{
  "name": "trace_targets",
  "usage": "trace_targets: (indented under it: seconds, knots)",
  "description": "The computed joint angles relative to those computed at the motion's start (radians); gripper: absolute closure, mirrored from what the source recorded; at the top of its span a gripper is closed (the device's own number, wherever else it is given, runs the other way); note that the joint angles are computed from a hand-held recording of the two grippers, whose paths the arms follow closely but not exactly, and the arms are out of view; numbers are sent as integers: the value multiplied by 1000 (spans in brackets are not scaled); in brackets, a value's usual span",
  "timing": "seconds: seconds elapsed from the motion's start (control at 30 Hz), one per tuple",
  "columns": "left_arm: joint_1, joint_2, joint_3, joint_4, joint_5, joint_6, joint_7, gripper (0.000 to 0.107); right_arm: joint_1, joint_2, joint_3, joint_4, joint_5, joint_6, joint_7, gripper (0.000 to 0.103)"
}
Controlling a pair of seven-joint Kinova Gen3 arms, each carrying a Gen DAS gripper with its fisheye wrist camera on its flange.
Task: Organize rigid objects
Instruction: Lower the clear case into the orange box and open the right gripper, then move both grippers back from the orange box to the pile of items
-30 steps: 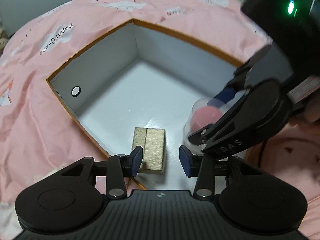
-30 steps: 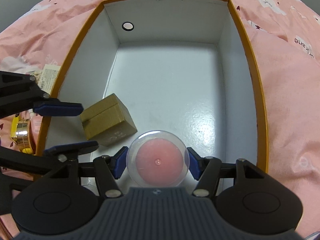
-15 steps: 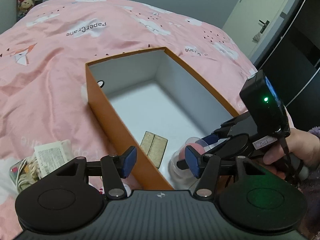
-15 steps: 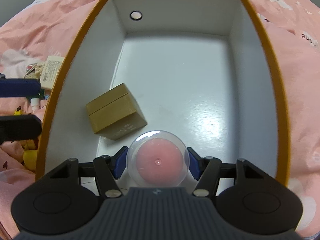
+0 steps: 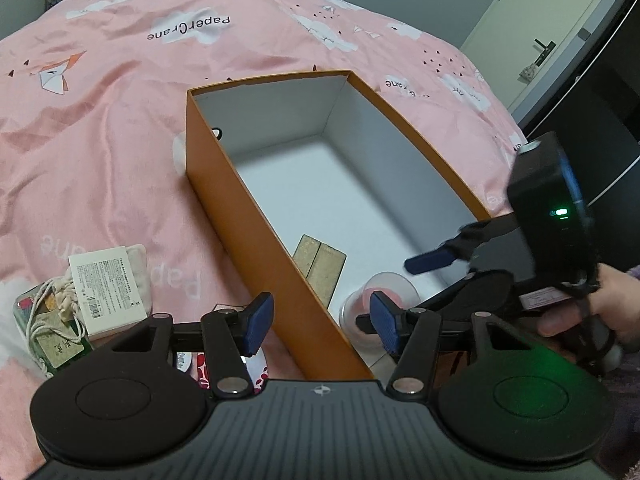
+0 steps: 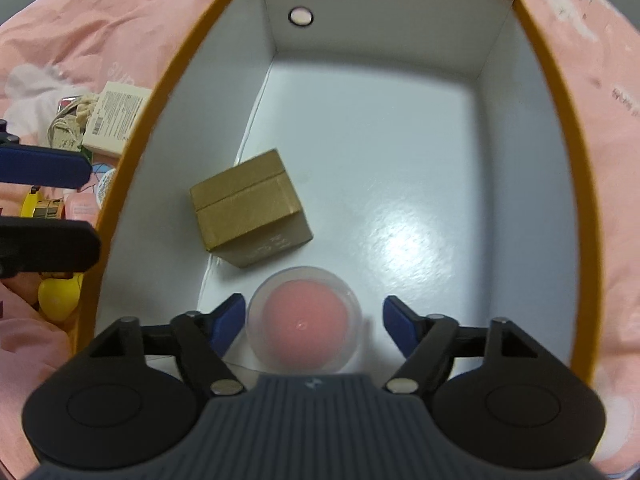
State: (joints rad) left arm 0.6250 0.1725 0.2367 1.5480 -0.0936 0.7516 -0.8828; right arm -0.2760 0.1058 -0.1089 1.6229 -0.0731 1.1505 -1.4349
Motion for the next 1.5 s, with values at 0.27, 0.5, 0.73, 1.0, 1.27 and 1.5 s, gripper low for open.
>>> trace_targets:
  seconds: [0.27, 0.5, 0.73, 1.0, 1.27, 1.5]
  knots:
    - [13, -27, -3, 14, -42, 9, 49, 42, -35, -123, -25, 32, 87, -70, -70, 17]
    - [7, -94, 3, 75, -108, 3, 166, 43, -48, -237, -68, 74, 109, -196, -173, 19]
    - [-28, -161, 36, 124, -201, 45, 299, 43, -87, -267, -105, 106, 113, -260, -204, 19]
    - [-90, -230, 69, 209, -187, 72, 361, 43, -142, -256, -138, 115, 83, -330, -225, 19]
    - [-151, -282, 82, 275, -137, 121, 379, 44, -211, -171, -157, 90, 69, -326, -231, 31]
    - [-157, -258, 121, 276, -140, 194, 387, 49, -225, -85, -118, 47, -112, -240, -62, 46]
